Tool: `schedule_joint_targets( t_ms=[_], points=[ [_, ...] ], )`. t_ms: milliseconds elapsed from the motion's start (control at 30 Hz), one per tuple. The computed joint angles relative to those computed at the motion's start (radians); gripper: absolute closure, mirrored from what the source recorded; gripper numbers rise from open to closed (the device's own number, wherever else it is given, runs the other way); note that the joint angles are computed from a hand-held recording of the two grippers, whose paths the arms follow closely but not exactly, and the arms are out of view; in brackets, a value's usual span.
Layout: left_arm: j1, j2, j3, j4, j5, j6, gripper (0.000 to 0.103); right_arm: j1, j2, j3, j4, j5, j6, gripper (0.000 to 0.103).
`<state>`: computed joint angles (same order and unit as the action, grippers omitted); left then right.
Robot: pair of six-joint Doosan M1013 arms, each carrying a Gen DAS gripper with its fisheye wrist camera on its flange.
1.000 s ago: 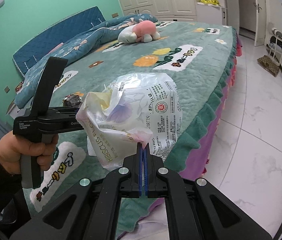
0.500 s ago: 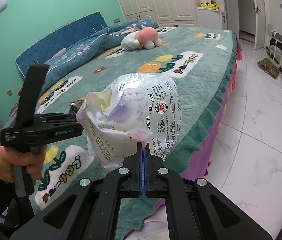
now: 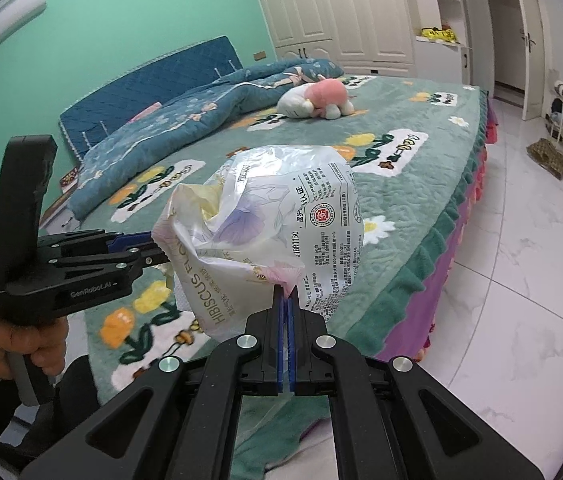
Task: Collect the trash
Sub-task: 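Carry the yellow paper and plastic bag to the orange bin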
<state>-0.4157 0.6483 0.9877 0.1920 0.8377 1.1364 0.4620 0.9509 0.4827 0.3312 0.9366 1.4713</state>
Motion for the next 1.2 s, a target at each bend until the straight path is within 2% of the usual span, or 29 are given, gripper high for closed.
schedule_joint_targets(
  t_ms=[333, 533, 833, 1033, 1200],
  points=[
    [-0.042, -0.099, 0.142, 0.059, -0.060, -0.055, 0.071, 0.015, -0.162, 0.282, 0.046, -0.142, -0.056, 0.101],
    [-0.069, -0.116, 0.162, 0.052, -0.086, -0.031, 0.071, 0.009, -0.247, 0.423, 0.036, -0.234, -0.039, 0.101],
    [-0.126, -0.070, 0.091, -0.060, -0.098, 0.169, 0.071, -0.026, -0.401, 0.676, -0.098, -0.385, 0.142, 0.101],
    [-0.165, -0.004, -0.005, -0.202, -0.048, 0.372, 0.070, -0.056, -0.489, 0.826, -0.243, -0.438, 0.345, 0.101],
    [-0.192, 0.059, -0.097, -0.304, 0.022, 0.520, 0.070, -0.083, -0.547, 0.926, -0.370, -0.449, 0.532, 0.101]
  ],
)
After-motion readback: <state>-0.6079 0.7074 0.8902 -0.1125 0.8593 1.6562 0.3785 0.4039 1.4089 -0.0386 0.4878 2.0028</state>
